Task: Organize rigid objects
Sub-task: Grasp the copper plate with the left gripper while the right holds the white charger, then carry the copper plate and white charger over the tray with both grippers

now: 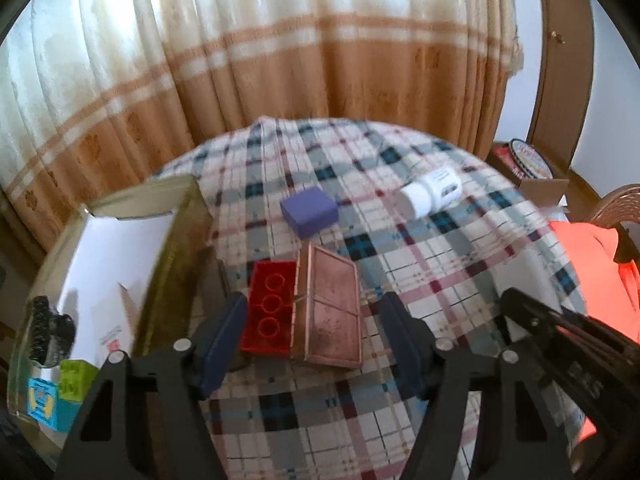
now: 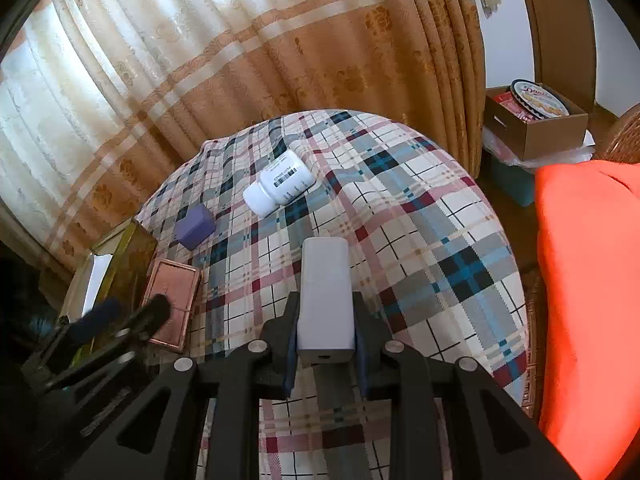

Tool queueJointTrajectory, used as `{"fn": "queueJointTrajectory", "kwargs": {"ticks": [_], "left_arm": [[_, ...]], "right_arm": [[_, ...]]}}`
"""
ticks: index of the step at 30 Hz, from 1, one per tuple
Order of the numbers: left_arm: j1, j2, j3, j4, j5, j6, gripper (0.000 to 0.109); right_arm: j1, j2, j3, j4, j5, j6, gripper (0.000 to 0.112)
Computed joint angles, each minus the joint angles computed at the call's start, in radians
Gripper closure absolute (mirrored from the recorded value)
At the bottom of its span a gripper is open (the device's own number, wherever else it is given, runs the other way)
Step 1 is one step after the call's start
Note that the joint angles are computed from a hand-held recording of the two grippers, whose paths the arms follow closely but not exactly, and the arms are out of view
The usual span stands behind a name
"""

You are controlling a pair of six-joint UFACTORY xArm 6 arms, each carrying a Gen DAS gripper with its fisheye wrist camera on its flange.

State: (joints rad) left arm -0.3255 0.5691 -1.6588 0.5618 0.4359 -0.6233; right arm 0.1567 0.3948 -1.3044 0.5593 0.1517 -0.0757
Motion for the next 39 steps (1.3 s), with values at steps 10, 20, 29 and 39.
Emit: {"fn": "queueJointTrajectory", "kwargs": {"ticks": [10, 20, 29, 39], "left_arm": [[-0.038, 0.092, -0.129, 0.034, 0.112, 0.063, 0.047], [-0.065, 0.070, -0.102, 0.206, 0.119, -0.010, 0.065], [-0.060, -0.061, 0.088, 0.214, -0.017, -0.064, 0.065], [-0.015, -0.188, 0.284, 0.012, -0.151, 0.015, 0.065]], "right_arm": [[0.005, -0.002, -0.001, 0.088, 0.007, -0.080, 0.087], [0.007, -0.003, 0.002, 0.119, 0.003, -0.093, 0.087], [0.006, -0.010, 0.021, 0.053, -0.024, -0.028, 0.087], [-0.007, -0.016, 0.043, -0.166, -0.046, 0.164, 0.087]]}}
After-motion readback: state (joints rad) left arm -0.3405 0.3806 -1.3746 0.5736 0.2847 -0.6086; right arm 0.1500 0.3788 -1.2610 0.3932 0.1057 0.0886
